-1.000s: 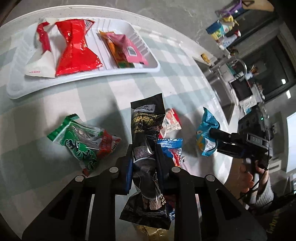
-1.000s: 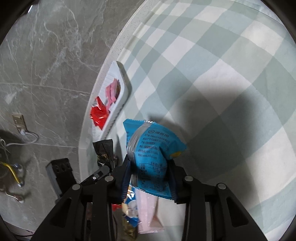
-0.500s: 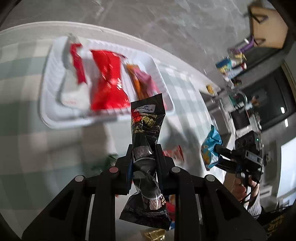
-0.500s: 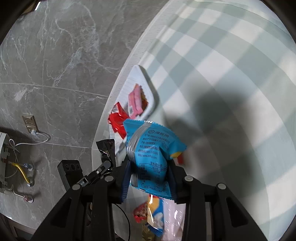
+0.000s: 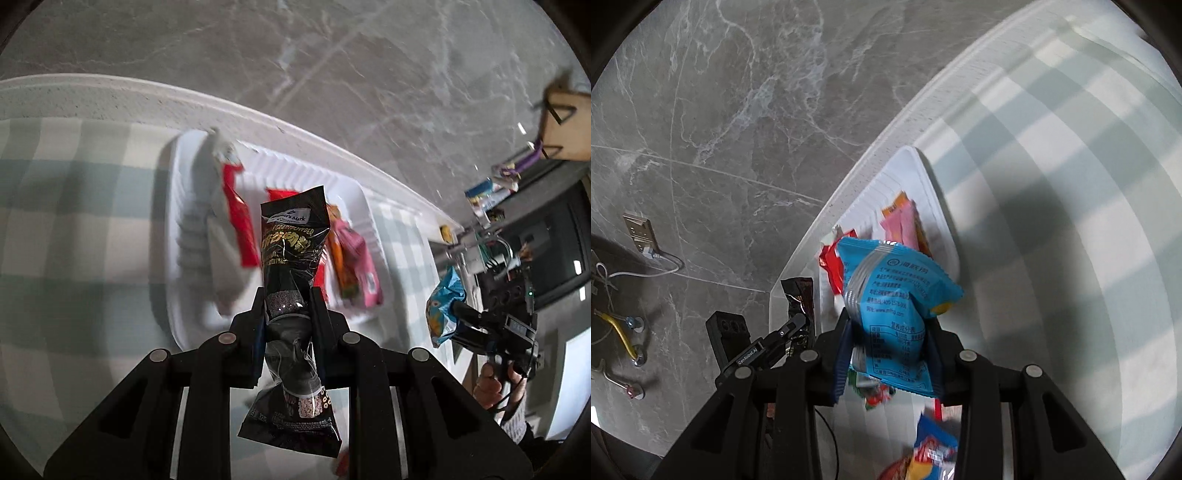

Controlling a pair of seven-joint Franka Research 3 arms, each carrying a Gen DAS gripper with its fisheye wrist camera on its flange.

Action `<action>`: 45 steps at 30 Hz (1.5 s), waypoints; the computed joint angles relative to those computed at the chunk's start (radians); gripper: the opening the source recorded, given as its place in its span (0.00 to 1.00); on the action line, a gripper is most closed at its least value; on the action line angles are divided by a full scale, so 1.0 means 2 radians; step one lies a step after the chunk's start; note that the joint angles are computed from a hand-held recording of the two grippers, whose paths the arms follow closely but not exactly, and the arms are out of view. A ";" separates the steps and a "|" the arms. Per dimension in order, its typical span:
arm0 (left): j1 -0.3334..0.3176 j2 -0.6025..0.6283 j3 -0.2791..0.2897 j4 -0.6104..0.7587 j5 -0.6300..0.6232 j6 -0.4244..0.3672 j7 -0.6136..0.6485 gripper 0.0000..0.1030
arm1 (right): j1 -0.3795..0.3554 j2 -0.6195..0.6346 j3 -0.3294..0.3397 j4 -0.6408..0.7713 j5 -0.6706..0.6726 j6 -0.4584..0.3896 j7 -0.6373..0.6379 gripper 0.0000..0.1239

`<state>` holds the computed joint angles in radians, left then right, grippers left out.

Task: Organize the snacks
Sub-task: 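Lift the black bag and blue bag and carry them over the tray, then lower both bags into the tray and open both tools, then move both open tools back over the remaining snacks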

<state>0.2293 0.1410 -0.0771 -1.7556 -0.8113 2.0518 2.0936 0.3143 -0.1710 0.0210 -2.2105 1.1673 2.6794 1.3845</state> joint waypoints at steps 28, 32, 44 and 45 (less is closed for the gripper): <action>0.030 0.117 -0.042 0.113 0.062 0.052 -0.077 0.21 | -0.053 0.233 0.023 0.282 -0.270 -0.106 0.106 0.34; 0.032 0.113 -0.047 0.106 0.064 0.056 -0.078 0.39 | -0.050 0.233 0.023 0.282 -0.304 -0.096 0.117 0.43; 0.024 0.083 -0.046 0.080 0.059 0.087 -0.066 0.49 | -0.046 0.172 0.026 0.211 -0.310 -0.043 0.131 0.50; 0.024 0.077 -0.045 0.074 0.055 0.088 -0.062 0.49 | -0.047 0.161 0.027 0.200 -0.303 -0.040 0.128 0.51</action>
